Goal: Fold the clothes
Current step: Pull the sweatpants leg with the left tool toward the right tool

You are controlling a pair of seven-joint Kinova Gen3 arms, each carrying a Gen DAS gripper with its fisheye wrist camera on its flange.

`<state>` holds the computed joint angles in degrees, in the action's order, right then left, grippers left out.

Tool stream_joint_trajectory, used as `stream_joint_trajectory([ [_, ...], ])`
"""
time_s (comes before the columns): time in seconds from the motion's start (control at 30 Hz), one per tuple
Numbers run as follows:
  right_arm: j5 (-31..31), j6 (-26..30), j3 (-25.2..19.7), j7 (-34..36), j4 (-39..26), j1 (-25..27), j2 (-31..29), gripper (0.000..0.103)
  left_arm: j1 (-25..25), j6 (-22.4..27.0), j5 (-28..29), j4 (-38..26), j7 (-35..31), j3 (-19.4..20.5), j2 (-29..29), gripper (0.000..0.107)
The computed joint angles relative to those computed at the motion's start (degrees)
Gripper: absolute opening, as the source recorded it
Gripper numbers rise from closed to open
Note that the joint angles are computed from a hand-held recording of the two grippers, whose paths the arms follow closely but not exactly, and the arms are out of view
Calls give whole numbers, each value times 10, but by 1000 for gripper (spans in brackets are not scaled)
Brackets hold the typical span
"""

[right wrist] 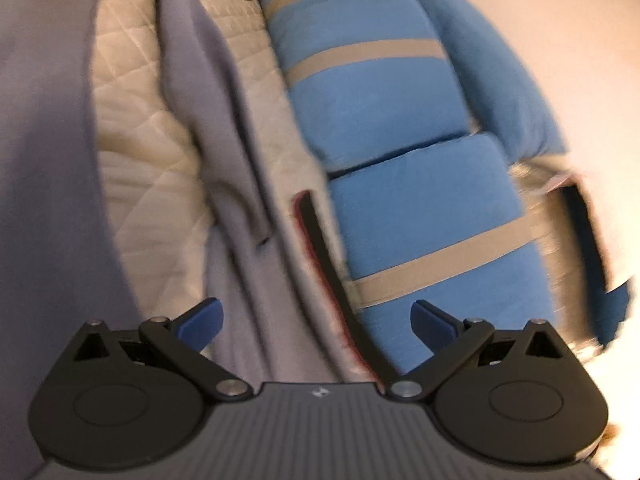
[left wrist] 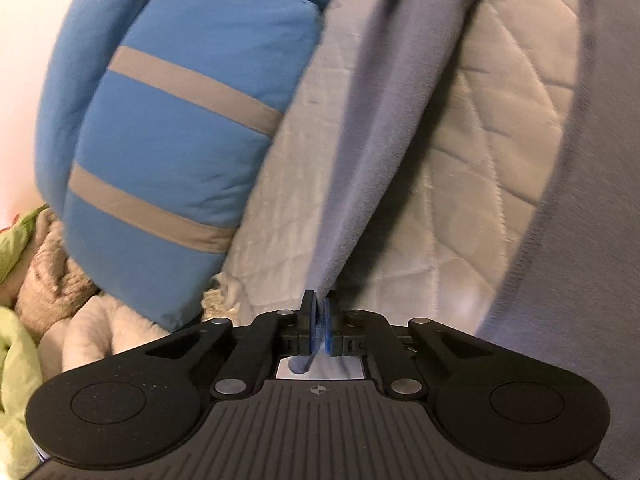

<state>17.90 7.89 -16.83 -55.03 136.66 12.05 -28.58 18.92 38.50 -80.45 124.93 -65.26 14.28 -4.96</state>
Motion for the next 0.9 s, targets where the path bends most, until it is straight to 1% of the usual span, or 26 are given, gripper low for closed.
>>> stream_joint_trajectory([
  [0.07, -45, 34, 53, 35, -15, -49, 9, 103, -2, 3, -31, 3, 40, 2, 4, 4],
  [0.13, -60, 52, 99, 59, -19, -94, 11, 102, 3, 15, -57, 6, 78, 5, 7, 4],
  [0.2, -57, 53, 112, 66, -18, -105, 13, 101, 10, 30, -76, 8, 109, 8, 11, 4],
  [0.23, -69, 57, 126, 81, -20, -117, 15, 100, 15, 43, -88, 13, 131, 11, 13, 4],
  [0.27, -90, 71, 151, 100, -27, -139, 17, 95, 19, 48, -96, 14, 143, 10, 16, 4],
  [0.33, -136, 116, 204, 127, -54, -183, 24, 86, 31, 65, -94, 18, 155, 14, 12, 4],
  [0.37, -160, 140, 231, 139, -68, -201, 30, 75, 36, 73, -92, 19, 158, 16, 10, 4],
  [0.4, -183, 163, 257, 149, -83, -216, 37, 67, 40, 79, -90, 19, 161, 18, 8, 4],
  [0.43, -206, 186, 284, 164, -97, -229, 43, 63, 42, 79, -89, 19, 160, 16, 7, 4],
  [0.5, -253, 233, 337, 192, -124, -253, 58, 47, 45, 80, -87, 20, 162, 15, 5, 4],
  [0.57, -299, 279, 390, 227, -147, -276, 71, 44, 46, 80, -85, 20, 164, 15, 4, 4],
  [0.6, -313, 294, 417, 235, -154, -291, 76, 44, 46, 79, -83, 18, 161, 14, 4, 4],
  [0.63, -317, 300, 433, 237, -155, -302, 80, 44, 47, 80, -83, 20, 164, 15, 3, 4],
  [0.7, -307, 301, 445, 226, -154, -317, 81, 44, 48, 82, -82, 21, 166, 16, 2, 4],
  [0.83, -332, 311, 443, 240, -158, -301, 93, 43, 50, 86, -81, 21, 164, 17, 4, 4],
  [0.9, -361, 330, 456, 254, -170, -295, 104, 43, 51, 87, -79, 22, 163, 18, 5, 4],
])
